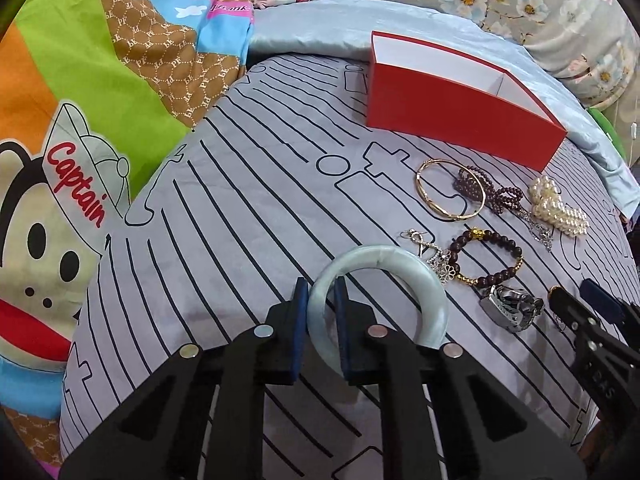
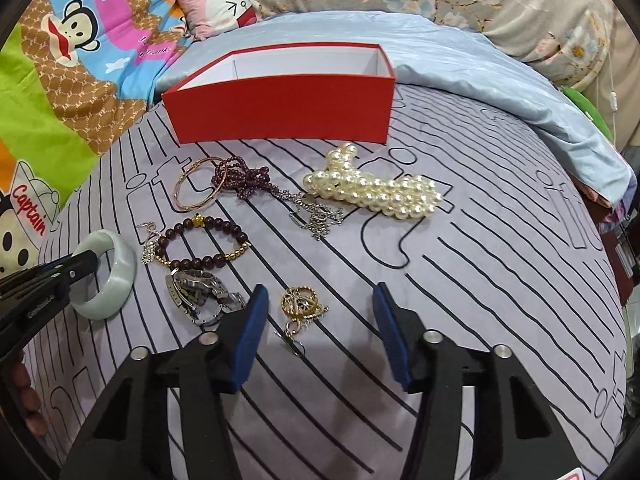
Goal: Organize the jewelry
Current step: 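Grasp the pale green jade bangle with the left gripper while the right gripper grasps the gold ring, then carry the jade bangle in the left gripper and the gold ring in the right gripper into the red box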
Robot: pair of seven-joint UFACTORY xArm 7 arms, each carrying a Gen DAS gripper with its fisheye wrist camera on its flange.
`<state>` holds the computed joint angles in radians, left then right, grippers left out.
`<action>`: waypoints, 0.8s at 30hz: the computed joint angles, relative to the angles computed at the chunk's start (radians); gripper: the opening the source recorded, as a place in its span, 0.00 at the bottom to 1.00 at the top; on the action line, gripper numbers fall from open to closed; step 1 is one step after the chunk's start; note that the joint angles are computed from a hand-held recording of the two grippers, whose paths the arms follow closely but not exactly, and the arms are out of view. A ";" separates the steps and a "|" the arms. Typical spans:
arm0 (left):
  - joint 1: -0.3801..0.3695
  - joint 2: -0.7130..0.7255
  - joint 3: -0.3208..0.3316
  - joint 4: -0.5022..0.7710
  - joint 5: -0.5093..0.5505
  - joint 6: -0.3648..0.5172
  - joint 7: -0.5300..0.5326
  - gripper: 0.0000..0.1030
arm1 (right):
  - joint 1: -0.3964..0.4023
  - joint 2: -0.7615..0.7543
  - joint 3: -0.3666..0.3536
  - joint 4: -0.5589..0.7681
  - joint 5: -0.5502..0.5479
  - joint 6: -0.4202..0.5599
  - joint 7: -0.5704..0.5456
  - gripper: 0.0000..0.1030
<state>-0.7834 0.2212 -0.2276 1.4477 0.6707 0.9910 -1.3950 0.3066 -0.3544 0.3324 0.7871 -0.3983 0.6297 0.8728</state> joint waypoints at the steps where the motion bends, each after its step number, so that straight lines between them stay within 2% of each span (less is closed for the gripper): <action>1: 0.001 -0.001 0.000 -0.001 -0.001 -0.002 0.001 0.12 | 0.001 0.005 -0.002 0.001 0.002 -0.003 -0.004 0.47; 10: 0.004 -0.001 0.000 -0.005 -0.005 -0.011 0.003 0.12 | 0.007 0.022 -0.009 0.006 0.003 -0.014 -0.017 0.29; 13: 0.004 -0.001 0.001 -0.004 -0.006 -0.012 0.002 0.12 | 0.009 0.020 -0.013 0.002 0.010 -0.020 -0.023 0.19; 24: -0.003 -0.003 -0.001 0.003 0.008 -0.008 -0.002 0.12 | 0.005 -0.014 -0.016 -0.010 0.037 -0.041 -0.040 0.17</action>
<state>-0.7864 0.2187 -0.2282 1.4505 0.6789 0.9827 -1.3975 0.3115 -0.3683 0.3161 0.7767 -0.3616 0.5883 0.8327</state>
